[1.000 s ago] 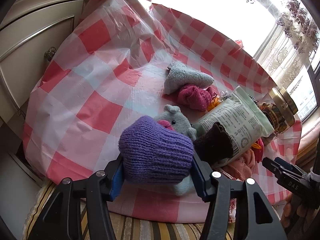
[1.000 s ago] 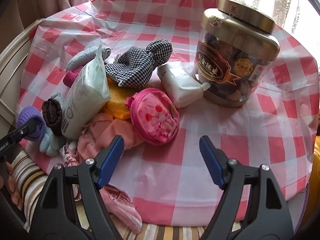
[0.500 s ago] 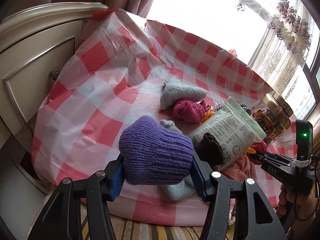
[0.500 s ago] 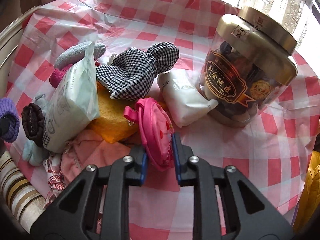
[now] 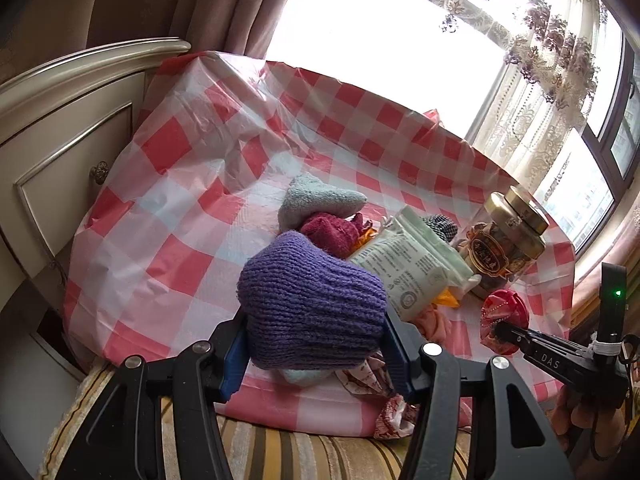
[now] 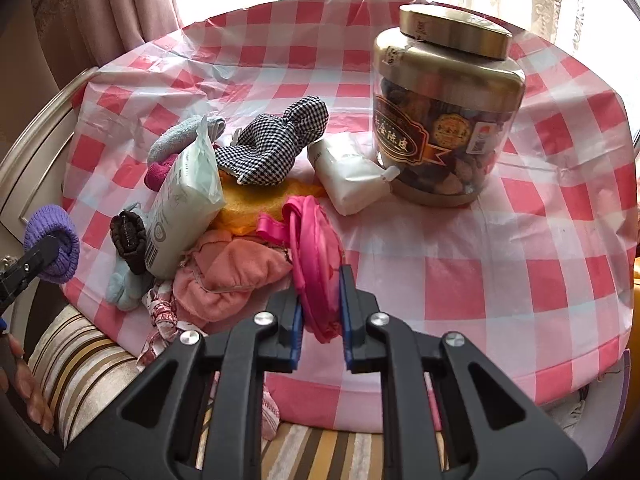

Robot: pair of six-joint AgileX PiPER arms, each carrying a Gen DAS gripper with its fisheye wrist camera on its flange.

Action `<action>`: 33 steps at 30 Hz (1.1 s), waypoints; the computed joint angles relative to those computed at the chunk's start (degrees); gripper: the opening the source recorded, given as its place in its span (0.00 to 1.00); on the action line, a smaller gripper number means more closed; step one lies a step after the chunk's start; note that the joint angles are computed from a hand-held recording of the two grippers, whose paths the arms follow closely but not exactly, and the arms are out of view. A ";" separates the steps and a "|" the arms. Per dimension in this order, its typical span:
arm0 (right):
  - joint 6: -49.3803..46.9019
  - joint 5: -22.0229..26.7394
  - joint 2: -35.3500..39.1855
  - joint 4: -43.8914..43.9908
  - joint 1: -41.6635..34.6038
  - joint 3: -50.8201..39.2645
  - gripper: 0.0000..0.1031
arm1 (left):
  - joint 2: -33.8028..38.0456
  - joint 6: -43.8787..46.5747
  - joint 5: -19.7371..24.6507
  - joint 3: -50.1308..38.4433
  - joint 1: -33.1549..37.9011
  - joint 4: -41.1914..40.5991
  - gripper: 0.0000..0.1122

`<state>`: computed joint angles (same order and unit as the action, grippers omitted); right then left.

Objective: Organize soft objects
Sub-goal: 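Carry the purple sock and pink purse into the white box and release both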

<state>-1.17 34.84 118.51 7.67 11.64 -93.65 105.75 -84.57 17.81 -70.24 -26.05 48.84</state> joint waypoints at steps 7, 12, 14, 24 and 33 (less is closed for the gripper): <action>-4.14 -3.36 -7.45 3.55 -3.39 10.21 0.17 | -0.09 8.91 1.08 -2.41 -3.93 -9.10 0.51; -5.31 -5.19 -11.42 3.65 -5.81 16.35 0.17 | 1.27 13.17 2.64 -5.35 -7.41 -12.75 0.51; -6.29 -5.55 -12.65 4.36 -7.01 18.29 0.17 | 1.98 14.87 3.25 -6.67 -8.60 -14.34 0.51; -12.91 -7.20 -18.90 8.64 -14.20 26.68 0.17 | 5.13 23.35 5.50 -13.03 -13.75 -22.17 0.51; -17.65 -8.22 -22.94 9.70 -23.21 33.02 0.17 | 10.82 37.79 7.64 -22.66 -18.07 -36.97 0.52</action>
